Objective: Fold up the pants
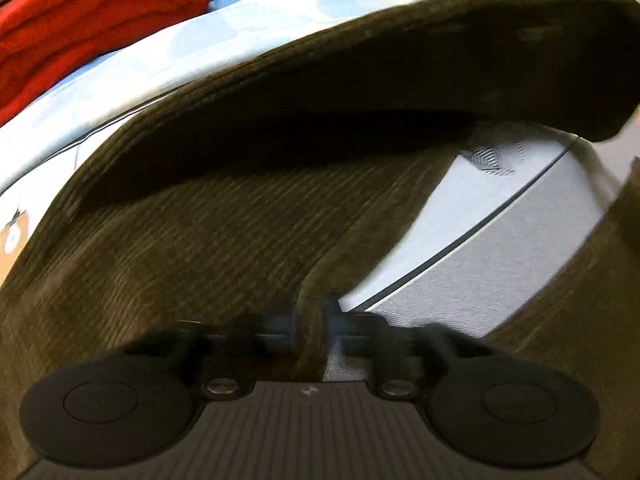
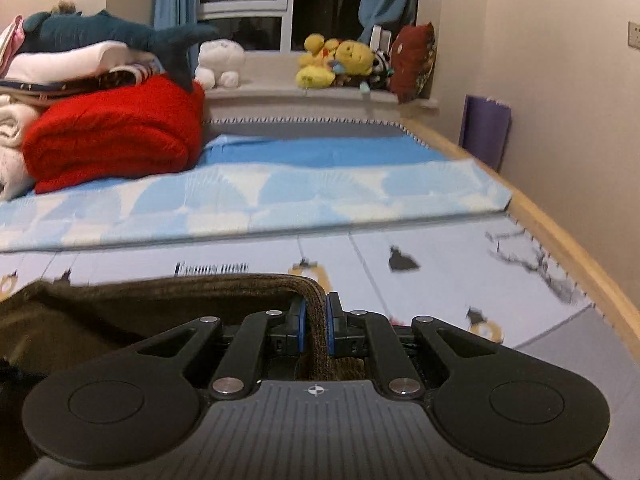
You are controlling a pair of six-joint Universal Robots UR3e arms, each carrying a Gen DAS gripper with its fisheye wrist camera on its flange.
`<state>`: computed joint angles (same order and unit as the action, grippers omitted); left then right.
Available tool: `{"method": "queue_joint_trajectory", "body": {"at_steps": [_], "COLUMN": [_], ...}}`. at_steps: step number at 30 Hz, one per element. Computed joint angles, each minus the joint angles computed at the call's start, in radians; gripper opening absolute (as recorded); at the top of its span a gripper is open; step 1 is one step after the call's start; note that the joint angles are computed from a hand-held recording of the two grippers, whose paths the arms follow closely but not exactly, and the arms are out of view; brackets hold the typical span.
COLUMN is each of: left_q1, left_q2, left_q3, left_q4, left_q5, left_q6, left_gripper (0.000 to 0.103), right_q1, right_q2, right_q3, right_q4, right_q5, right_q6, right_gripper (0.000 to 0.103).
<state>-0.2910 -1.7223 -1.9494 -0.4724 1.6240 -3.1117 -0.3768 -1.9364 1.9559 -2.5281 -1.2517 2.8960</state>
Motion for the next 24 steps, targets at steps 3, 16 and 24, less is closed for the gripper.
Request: {"method": "queue_joint_trajectory", "body": {"at_steps": [3,16,24], "left_q1": [0.044,0.443,0.642], "left_q2": [0.088,0.613,0.725], "left_q3": [-0.025,-0.109,-0.14], "left_q4": [-0.019,-0.76,-0.64], "left_q5": [-0.065,-0.643,-0.565], "left_q6": [0.077,0.74,0.518], "left_gripper": [0.011,0.065,0.066], "right_q1": [0.049,0.167,-0.031], "right_q2": [0.167,0.734,0.409], "right_q3": [-0.216,-0.844,-0.072], "right_q4": [0.039,0.272,-0.016], "right_q5": [-0.059,-0.398,-0.369], "right_q6": [0.022,0.239,0.445], "right_gripper": [0.01,0.031,0.039]}}
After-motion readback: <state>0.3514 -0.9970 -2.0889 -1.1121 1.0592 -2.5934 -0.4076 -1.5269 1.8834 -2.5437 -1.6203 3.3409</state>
